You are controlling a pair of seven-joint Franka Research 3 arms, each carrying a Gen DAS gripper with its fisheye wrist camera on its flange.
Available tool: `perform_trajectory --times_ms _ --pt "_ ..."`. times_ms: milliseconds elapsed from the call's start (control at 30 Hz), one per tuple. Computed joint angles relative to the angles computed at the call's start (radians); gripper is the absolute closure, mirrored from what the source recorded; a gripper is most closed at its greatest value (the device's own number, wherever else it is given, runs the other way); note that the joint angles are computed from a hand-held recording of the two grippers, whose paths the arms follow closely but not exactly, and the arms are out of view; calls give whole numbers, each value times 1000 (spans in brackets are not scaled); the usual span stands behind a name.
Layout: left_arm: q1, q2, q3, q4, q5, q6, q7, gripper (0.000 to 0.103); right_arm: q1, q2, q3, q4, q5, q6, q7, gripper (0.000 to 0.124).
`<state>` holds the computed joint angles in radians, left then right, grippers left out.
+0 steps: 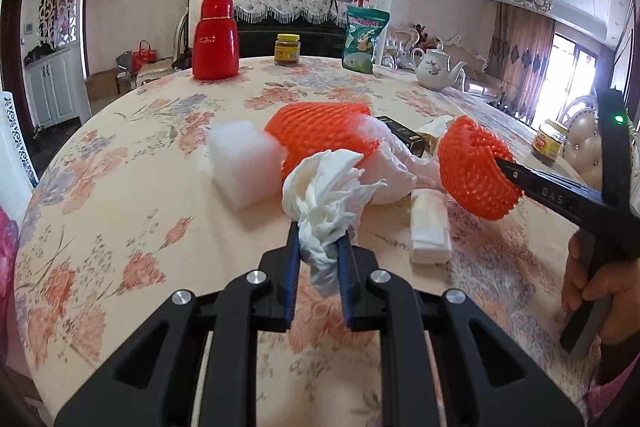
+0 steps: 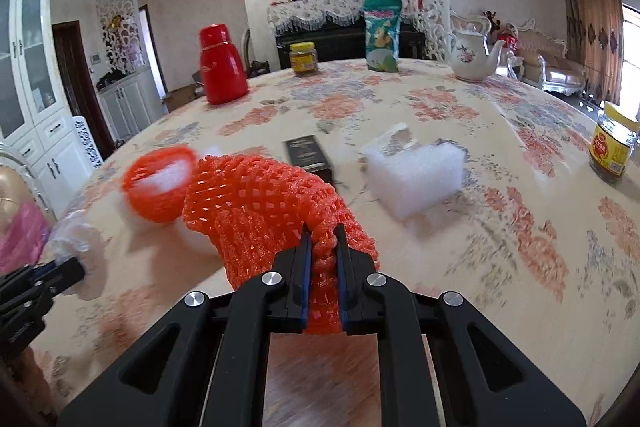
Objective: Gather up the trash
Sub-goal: 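Carry the foam net and tissue toward the pink bin with both grippers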
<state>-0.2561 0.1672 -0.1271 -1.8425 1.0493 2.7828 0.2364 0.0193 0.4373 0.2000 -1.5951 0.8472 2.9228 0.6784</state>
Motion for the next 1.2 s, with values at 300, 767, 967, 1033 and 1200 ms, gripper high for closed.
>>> perform_trajectory --times_ms 300,767,967,1033,1200 --pt "37 -122 -18 -137 96 22 -104 86 -4 -152 55 -169 251 -18 -227 112" --pt "155 -315 -81 -338 196 60 -275 86 160 -241 -24 -246 363 -95 -358 112" --pt "223 -412 -89 -432 212 70 -338 86 226 -237 -17 -239 349 -93 -385 112" --pt "249 -455 -91 -468 214 66 -356 86 242 -231 -10 -230 341 -96 -390 112" --pt "313 -558 -99 -548 194 53 -377 86 283 -211 13 -184 321 -111 -421 112"
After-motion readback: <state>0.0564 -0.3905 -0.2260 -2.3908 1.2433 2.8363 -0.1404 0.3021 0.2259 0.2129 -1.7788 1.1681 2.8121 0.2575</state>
